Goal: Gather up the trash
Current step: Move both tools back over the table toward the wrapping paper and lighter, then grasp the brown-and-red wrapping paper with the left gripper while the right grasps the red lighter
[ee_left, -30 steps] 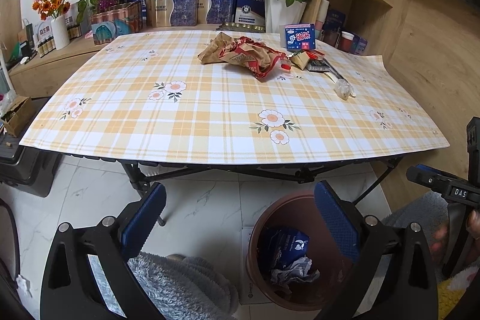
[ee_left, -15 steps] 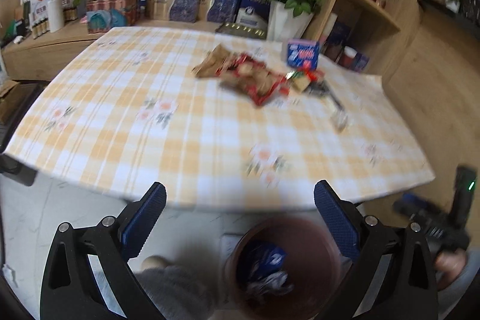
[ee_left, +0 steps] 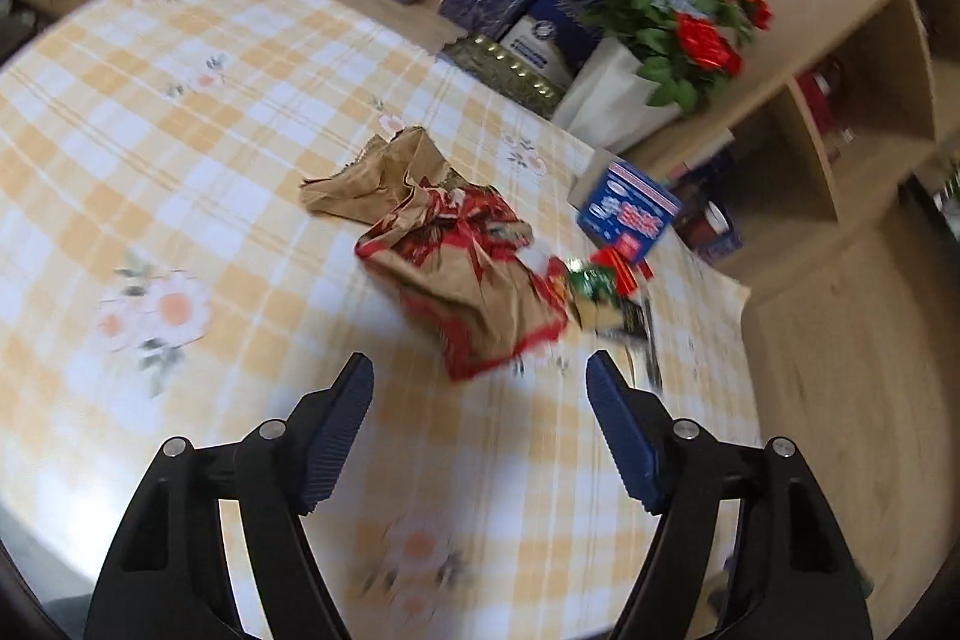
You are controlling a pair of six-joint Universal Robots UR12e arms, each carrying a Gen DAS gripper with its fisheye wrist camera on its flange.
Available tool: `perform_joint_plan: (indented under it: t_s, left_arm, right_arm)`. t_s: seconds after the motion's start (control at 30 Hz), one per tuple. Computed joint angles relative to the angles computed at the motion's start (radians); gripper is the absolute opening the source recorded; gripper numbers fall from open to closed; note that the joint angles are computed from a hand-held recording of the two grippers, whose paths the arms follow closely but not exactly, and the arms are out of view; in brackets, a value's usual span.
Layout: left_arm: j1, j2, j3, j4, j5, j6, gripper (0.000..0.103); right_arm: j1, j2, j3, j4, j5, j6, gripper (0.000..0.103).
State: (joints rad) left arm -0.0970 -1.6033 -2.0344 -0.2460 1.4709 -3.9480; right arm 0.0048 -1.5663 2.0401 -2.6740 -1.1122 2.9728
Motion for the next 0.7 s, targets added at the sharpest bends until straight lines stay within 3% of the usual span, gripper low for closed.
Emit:
perform_joint_plan:
  t_s: [0.13,0.2,0.37,0.4,0.43,0.5,0.6,0.7]
  left_arm:
    - [0.023,-0.053,0.018,0.004,-0.026,-0.080,0.061]
    - [0.030,-0.066,0.019,0.007,-0.037,-0.110,0.061]
    - [0.024,-0.089,0.037,0.025,-0.019,-0.065,0.061]
    - [0.028,-0.094,0.036,0.047,-0.034,-0.068,0.048]
    - [0.034,-0.097,0.034,0.057,-0.054,-0.068,0.028]
    - [0.033,-0.096,0.034,0.066,-0.050,-0.052,0.011]
    - [0.022,-0.077,0.028,0.071,-0.022,0.022,0.010]
    - [0.025,-0.043,0.003,0.089,-0.045,0.066,0.010]
  right_arm:
    - [0.002,0.027,-0.023,-0.001,-0.003,0.016,0.097]
    - [0.003,0.036,-0.031,0.003,-0.005,0.015,0.097]
    - [0.007,0.055,-0.050,0.018,-0.007,-0.001,0.097]
    - [0.007,0.059,-0.054,0.024,-0.007,0.002,0.097]
    - [0.006,0.064,-0.058,0.034,-0.002,0.007,0.097]
    - [0.007,0.070,-0.066,0.045,-0.002,0.019,0.097]
    - [0.009,0.070,-0.065,0.034,0.008,0.014,0.097]
    - [0.014,0.074,-0.071,0.031,0.012,-0.009,0.096]
